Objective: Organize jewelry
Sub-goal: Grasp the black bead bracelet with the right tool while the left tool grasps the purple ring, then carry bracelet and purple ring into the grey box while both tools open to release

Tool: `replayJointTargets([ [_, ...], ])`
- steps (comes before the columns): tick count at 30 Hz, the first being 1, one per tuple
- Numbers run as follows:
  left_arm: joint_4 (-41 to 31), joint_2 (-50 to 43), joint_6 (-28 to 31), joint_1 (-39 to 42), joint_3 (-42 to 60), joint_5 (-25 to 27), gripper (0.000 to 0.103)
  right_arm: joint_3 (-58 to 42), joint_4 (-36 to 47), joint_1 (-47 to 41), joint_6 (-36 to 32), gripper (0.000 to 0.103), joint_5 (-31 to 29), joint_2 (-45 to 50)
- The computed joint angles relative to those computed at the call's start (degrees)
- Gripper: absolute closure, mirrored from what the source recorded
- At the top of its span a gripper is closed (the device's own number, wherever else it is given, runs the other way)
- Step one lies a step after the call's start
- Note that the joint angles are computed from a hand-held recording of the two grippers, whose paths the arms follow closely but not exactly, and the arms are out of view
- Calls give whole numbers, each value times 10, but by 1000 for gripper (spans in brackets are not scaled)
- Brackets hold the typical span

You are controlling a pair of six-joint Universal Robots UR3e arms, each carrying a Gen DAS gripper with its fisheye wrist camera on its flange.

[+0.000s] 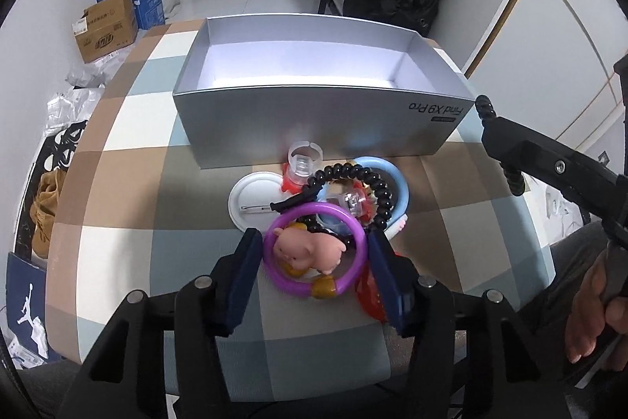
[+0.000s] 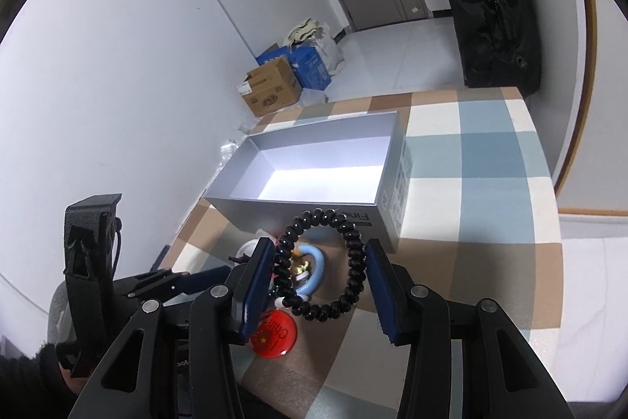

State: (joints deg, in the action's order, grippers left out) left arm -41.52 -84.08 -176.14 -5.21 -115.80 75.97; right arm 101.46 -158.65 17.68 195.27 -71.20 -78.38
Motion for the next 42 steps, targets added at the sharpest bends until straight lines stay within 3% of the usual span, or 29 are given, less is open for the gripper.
replayJointTargets([
  [11,-36,17,-4,61,3,-78,55,3,-1,-4,5,57,2,-3],
  [23,-30,67,-8,111,-11,-157,56,16,-39,-2,8,57,6,-13],
  [31,-14,38,-25,113,37,-155,56,-19,-57,-10,11,57,21,-10],
  [42,-39,-114,-51,76,216,-129,56,-227,62,-27,-19,57,46,108],
])
